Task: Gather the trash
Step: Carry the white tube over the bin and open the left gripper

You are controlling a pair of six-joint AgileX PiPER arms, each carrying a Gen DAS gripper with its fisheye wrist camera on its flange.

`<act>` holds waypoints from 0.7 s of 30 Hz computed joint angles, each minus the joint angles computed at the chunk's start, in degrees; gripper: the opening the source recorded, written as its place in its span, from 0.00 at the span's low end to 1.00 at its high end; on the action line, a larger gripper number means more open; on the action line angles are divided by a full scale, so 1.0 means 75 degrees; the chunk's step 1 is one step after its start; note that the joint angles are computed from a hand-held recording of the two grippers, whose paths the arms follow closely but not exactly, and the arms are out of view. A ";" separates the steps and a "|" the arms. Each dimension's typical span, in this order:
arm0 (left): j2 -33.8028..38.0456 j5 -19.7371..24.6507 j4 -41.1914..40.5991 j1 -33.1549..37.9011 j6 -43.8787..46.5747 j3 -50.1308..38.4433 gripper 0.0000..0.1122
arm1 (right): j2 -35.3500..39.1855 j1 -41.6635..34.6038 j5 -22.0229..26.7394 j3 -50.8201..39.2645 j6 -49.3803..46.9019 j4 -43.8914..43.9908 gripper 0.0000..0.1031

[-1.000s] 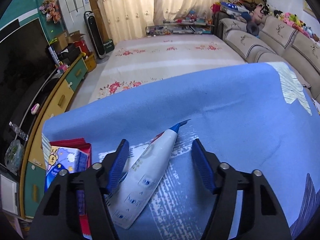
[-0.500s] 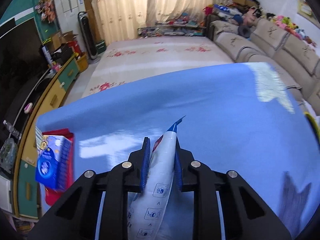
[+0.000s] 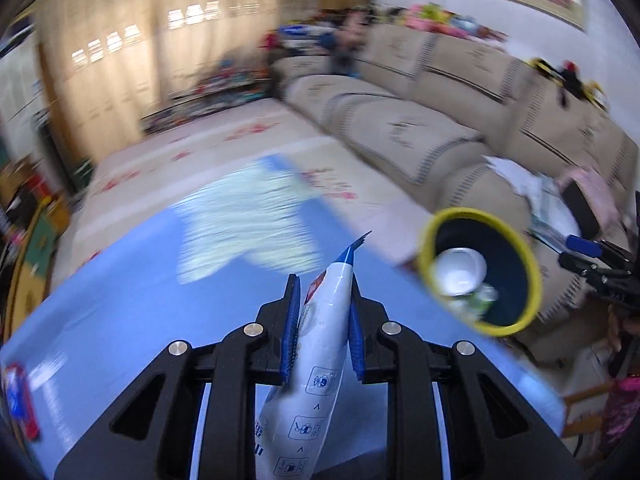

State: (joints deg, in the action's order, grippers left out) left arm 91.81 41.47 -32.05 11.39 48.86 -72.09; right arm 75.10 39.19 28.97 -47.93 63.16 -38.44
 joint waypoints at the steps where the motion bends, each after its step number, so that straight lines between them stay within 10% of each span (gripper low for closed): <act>1: 0.0046 -0.0104 0.0192 -0.0538 -0.0387 -0.0036 0.20 | -0.0269 -0.0031 0.0072 0.0220 0.0103 -0.0144 0.63; 10: 0.2134 -0.0127 0.1625 -0.3957 -0.3366 -0.2290 0.20 | -0.2041 -0.0588 0.0060 0.1624 0.0056 -0.0231 0.64; 18: 0.4643 0.0588 0.3068 -0.5023 -0.5355 -0.5042 0.22 | -0.2590 -0.1868 -0.0754 0.2227 -0.1791 0.1374 0.66; 21: 0.4987 0.0547 0.3580 -0.5017 -0.5943 -0.5213 0.47 | -0.2668 -0.2144 -0.0919 0.2348 -0.2282 0.1842 0.66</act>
State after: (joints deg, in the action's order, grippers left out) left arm 129.21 45.57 -5.20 -26.24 4.29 -111.19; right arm 55.09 23.11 22.08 -30.32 46.05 -24.63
